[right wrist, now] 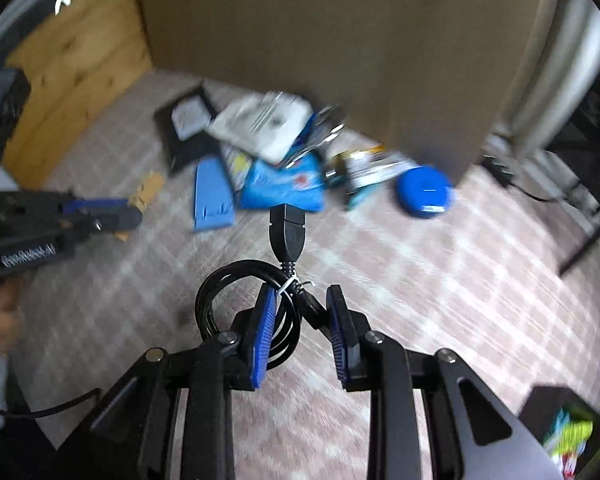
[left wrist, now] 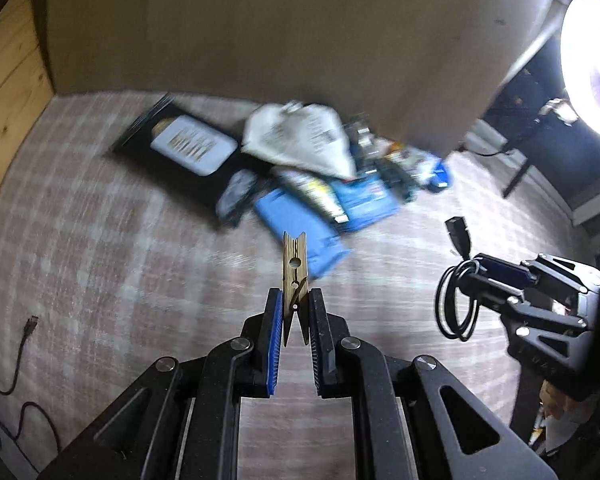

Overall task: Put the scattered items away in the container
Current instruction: 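Lift the black USB cable with the right tool while the left tool holds the wooden clothespin, then carry the cable and clothespin over the black box and open both tools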

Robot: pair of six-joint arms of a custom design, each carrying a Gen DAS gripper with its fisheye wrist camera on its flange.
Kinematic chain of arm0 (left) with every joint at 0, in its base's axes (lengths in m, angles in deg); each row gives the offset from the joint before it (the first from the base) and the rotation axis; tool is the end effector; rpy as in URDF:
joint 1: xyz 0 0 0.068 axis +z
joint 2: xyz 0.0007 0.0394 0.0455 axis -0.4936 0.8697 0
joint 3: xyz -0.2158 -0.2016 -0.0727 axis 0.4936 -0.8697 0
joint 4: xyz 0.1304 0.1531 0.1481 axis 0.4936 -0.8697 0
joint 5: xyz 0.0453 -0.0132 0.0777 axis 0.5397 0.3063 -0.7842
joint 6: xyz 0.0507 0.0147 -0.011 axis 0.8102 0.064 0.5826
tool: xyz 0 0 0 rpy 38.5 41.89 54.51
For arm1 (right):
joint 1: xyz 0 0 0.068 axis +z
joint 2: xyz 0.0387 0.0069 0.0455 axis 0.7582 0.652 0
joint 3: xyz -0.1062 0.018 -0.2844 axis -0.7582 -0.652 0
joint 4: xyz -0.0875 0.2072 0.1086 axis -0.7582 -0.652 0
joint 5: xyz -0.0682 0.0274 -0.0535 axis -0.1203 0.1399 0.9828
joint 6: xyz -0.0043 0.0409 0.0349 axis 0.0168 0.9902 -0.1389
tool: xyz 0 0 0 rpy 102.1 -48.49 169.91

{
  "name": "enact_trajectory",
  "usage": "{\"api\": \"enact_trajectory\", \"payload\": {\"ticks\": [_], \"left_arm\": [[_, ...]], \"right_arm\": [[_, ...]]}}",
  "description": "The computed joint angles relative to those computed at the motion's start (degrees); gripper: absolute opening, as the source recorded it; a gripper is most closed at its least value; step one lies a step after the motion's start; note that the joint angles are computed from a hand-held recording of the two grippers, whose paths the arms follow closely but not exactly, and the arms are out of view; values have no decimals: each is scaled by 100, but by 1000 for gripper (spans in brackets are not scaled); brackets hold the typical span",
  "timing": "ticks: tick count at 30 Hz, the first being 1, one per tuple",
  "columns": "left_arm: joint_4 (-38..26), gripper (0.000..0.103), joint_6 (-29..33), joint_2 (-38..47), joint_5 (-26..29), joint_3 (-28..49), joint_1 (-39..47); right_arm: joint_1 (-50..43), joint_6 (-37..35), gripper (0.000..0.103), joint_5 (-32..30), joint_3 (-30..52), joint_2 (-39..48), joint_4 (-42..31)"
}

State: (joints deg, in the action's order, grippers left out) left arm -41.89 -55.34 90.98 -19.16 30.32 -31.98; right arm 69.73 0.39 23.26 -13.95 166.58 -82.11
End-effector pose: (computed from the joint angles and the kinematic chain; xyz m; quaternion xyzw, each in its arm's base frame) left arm 0.2215 -0.0098 0.2111 -0.2784 0.9341 -0.0809 0.2082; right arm 0.2596 0.1083 0.1962 -0.4636 0.8588 0.1353 0.1709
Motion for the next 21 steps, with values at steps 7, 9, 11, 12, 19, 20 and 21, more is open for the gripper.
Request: {"api": "enact_trajectory", "payload": {"ticks": [7, 9, 11, 12, 19, 20, 21], "left_arm": [[124, 12, -613, 1551, -482, 1764, -1770], [7, 12, -590, 1979, -474, 2396, -2077], [-322, 12, -563, 2145, -520, 2941, -2368], [-450, 12, -527, 2359, -528, 3309, -2504], [-1335, 12, -163, 3981, -322, 6024, -3166], [-1512, 12, -100, 4237, -279, 6474, -3250], [-1750, 12, -38, 4550, -253, 7033, -3354]], "right_arm": [[-1735, -453, 25, -283, 301, -733, -793], [-2450, -737, 25, -371, 502, -638, -893], [-2971, -866, 25, -402, 727, -501, -962], [-3249, -931, 25, -414, 831, -402, -967], [-5123, -1278, 25, -476, 2293, 644, -1336], [-5259, -1262, 25, -453, 2469, 789, -1349], [-5401, -1250, 25, -431, 2675, 944, -1393]]}}
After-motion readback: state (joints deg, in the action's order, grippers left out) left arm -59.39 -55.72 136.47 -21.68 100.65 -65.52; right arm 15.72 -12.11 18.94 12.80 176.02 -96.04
